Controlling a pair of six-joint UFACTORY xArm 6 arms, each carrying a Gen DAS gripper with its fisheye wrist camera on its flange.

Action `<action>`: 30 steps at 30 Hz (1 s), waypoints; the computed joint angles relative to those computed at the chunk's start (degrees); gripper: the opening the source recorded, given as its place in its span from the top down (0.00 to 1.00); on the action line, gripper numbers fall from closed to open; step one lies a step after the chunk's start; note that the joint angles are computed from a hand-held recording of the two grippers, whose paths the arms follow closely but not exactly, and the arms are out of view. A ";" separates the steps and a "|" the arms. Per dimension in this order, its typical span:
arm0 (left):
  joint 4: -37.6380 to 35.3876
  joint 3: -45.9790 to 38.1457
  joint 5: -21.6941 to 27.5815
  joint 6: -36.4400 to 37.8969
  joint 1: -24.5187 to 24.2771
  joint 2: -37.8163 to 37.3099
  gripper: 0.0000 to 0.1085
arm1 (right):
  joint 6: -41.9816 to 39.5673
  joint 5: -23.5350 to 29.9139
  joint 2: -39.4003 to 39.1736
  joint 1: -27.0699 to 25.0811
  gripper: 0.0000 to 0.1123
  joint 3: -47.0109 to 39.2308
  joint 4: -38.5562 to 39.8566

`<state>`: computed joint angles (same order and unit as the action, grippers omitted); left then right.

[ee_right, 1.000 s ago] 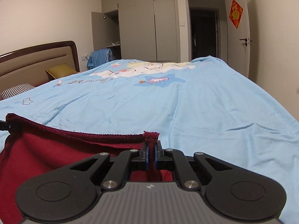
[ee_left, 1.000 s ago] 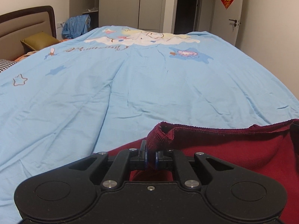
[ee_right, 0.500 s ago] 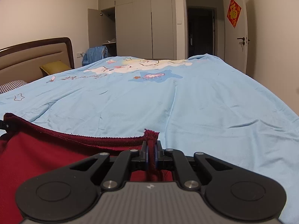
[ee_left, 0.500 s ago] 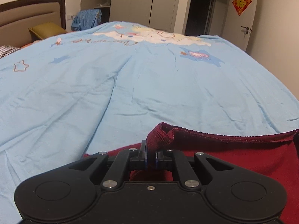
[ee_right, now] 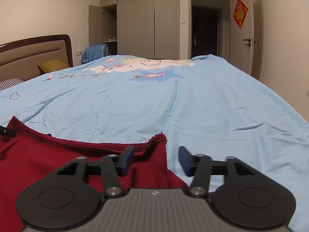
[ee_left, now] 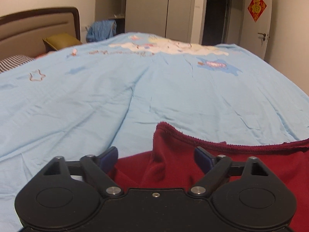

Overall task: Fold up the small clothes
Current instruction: 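Lay the hem down and open both grippers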

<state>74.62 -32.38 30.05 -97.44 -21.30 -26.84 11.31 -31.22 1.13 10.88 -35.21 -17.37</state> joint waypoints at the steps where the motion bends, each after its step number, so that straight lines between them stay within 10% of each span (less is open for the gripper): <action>1: 1.36 0.01 0.66 -1.37 -0.39 -0.05 0.15 | -1.75 -0.99 -0.44 0.30 0.34 0.85 1.20; 13: 1.80 -1.35 2.71 -12.26 2.60 6.85 0.09 | -35.60 -5.15 7.94 11.84 0.22 -4.54 34.66; 30: 6.50 -1.56 1.28 -16.93 3.43 9.16 0.06 | -29.88 -0.56 13.57 9.26 0.09 -9.74 36.40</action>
